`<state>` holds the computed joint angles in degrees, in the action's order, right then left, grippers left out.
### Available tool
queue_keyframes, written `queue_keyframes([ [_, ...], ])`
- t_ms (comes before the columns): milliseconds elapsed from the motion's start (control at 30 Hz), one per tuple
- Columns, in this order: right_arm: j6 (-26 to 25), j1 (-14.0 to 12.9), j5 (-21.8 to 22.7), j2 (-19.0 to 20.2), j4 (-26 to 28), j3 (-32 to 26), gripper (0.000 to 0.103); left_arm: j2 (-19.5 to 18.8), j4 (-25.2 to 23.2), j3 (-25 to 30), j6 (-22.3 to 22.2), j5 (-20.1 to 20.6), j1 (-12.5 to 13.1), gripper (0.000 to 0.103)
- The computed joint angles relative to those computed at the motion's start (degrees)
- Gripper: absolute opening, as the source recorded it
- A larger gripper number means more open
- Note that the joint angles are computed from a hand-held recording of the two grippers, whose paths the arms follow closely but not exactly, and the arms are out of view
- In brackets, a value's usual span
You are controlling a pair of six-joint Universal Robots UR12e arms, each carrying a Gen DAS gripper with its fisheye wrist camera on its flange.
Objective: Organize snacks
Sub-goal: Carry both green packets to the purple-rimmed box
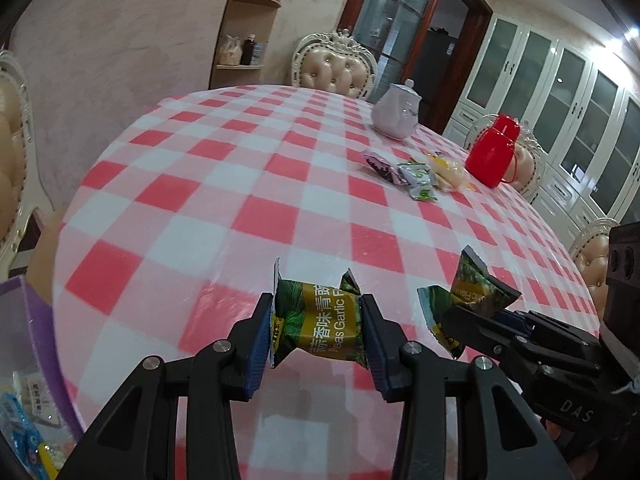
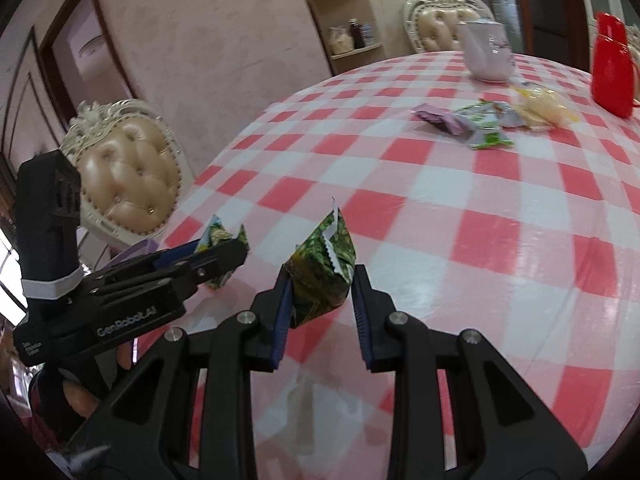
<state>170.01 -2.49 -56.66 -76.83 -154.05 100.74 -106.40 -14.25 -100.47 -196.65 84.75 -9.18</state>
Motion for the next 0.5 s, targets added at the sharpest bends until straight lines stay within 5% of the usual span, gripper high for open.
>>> queue_keyframes([
  [500,-10.5,5.9,5.5,0.1,7.9,-1.1,0.032,7.6,1.9,-8.9,-3.0,6.0,4.7,0.043],
])
